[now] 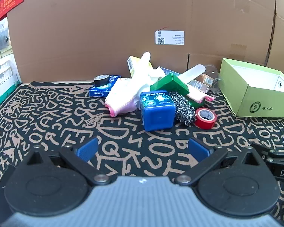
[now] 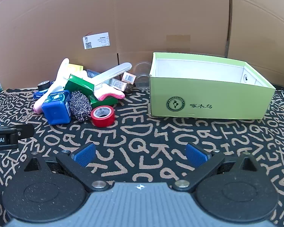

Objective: Organize objects
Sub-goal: 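Grasp the blue square container with the left gripper while the right grasps the red tape roll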

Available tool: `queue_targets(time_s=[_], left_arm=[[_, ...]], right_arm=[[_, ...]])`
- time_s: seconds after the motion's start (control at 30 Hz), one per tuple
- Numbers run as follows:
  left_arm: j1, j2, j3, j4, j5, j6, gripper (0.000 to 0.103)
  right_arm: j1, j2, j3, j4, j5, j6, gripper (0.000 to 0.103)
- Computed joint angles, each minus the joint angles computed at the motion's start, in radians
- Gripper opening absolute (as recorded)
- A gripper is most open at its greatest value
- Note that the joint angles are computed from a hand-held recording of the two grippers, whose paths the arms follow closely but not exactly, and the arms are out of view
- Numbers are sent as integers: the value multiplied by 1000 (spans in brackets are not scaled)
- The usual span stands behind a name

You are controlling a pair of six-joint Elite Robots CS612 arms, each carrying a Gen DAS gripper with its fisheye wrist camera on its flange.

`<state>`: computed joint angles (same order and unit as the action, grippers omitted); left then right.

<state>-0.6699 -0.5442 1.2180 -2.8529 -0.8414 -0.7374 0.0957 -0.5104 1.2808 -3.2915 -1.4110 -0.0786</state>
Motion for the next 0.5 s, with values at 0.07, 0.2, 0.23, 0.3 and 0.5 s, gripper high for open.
queue_targets(time_s=[0.07, 0.2, 0.23, 0.3, 0.5], left_arm=[[3, 3, -5, 2, -8, -3, 103], [11, 10, -18, 8, -25, -4, 103], [13, 12, -22, 12, -27, -5, 103], [17, 16, -30, 14, -34, -2, 103], [30, 37, -72, 13, -60, 13, 103]], right_arm=[[0, 4, -6, 2, 7, -8, 103], [1, 14, -20, 6, 18, -22, 103], [1, 16, -24, 7, 21, -22, 103], [0, 21, -32, 8, 28, -21, 103], [-5, 43, -61, -11, 73, -22, 103]])
